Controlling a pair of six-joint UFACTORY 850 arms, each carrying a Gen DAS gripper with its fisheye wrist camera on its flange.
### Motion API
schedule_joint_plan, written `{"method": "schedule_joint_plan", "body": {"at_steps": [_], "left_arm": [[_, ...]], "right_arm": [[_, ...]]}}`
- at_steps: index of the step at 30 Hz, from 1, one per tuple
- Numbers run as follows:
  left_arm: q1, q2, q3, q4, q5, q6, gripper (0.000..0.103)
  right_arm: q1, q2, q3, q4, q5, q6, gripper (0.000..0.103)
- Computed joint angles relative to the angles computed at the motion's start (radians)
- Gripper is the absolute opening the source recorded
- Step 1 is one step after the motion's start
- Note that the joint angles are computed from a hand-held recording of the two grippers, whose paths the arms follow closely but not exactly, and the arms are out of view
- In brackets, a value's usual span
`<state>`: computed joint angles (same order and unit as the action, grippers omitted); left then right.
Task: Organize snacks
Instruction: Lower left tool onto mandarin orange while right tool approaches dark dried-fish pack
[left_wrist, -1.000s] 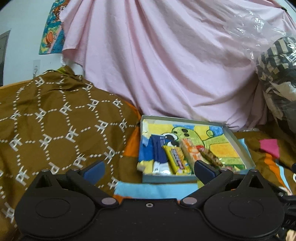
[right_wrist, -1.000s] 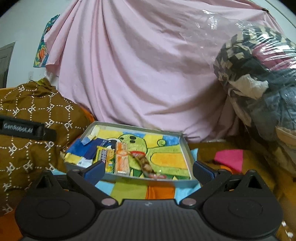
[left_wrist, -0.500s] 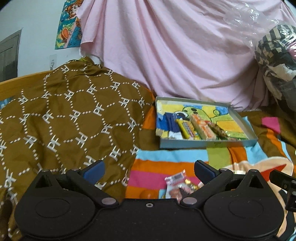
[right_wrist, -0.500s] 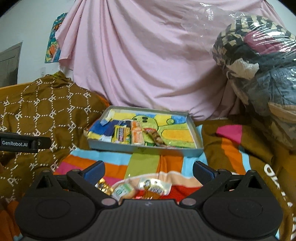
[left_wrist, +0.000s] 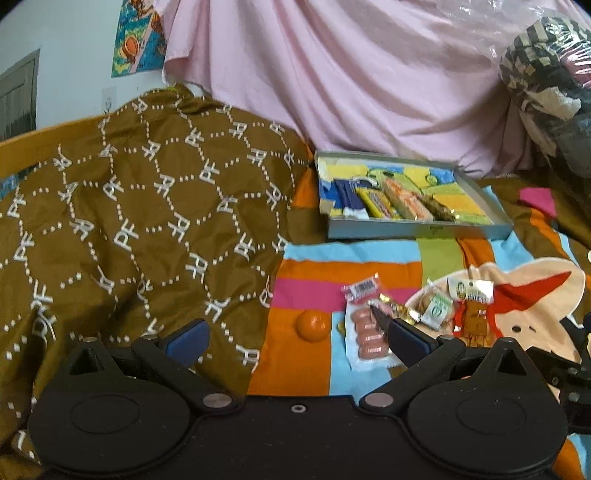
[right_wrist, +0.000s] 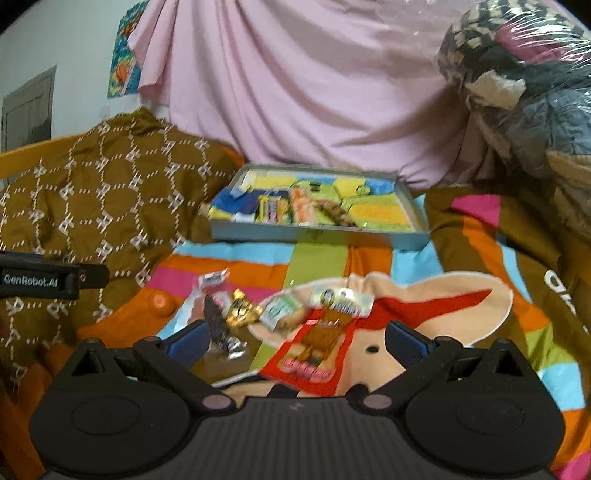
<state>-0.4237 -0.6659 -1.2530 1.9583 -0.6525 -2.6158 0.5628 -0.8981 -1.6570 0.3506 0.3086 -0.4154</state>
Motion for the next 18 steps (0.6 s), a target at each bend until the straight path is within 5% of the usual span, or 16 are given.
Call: {"method": "schedule_joint_plan", "body": {"at_steps": [18], "left_arm": [[0.011,-0.054,-0.043,-0.037,0.051,0.143,0.102]], "right_arm": [[0.000,-0.065,-0.068,-0.052,-0.087,0.083,0.103]]}}
